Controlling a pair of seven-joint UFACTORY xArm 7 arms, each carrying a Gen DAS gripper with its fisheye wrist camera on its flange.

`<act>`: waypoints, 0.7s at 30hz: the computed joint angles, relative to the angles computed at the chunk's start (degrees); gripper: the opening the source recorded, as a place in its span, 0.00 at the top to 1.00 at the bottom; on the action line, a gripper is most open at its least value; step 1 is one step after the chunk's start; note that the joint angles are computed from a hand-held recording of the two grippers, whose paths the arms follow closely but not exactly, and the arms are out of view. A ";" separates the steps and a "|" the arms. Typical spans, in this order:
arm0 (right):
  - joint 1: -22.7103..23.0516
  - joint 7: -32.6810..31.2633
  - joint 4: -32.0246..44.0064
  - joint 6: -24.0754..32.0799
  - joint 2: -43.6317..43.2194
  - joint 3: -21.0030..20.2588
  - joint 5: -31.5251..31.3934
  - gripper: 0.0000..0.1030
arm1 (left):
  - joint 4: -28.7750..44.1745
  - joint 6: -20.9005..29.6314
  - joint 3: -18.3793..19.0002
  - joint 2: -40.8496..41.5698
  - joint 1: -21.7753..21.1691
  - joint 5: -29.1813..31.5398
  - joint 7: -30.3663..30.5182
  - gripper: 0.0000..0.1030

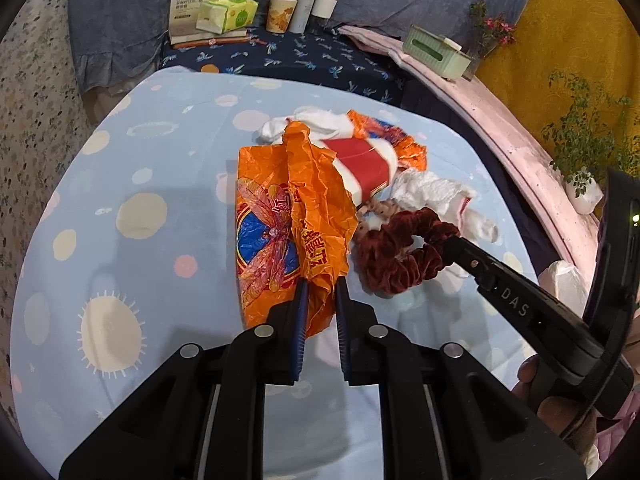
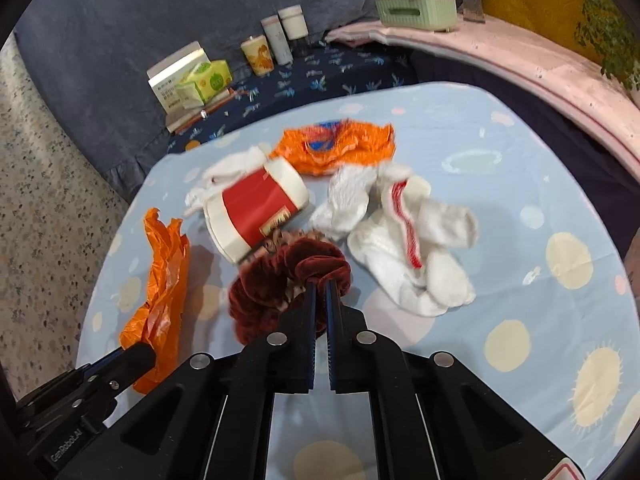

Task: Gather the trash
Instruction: 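Grasp the orange plastic bag with the left tool while the right tool grasps the dark red scrunchie, then lift the orange bag and scrunchie and carry both toward the white bin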

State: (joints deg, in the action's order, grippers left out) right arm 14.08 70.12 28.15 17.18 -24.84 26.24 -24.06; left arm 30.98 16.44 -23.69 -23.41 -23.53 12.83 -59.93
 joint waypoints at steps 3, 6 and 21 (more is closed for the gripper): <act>0.75 -0.94 -0.26 1.99 -5.01 -0.98 0.59 0.96 | 1.98 0.63 -0.73 -0.52 0.07 0.68 0.00 0.88; 1.19 -3.13 -0.35 4.35 -10.41 -2.18 1.91 0.96 | 5.21 1.57 -2.06 -0.22 0.73 2.20 -0.16 0.88; -2.60 -19.51 -2.64 19.35 -40.26 -8.84 8.78 0.96 | 33.76 9.96 -11.53 16.17 -0.83 22.88 -7.54 0.87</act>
State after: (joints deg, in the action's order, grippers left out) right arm 11.48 50.61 25.51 36.53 -65.10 17.39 -15.29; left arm 64.74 26.41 -35.21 -7.24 -24.36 35.71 -67.47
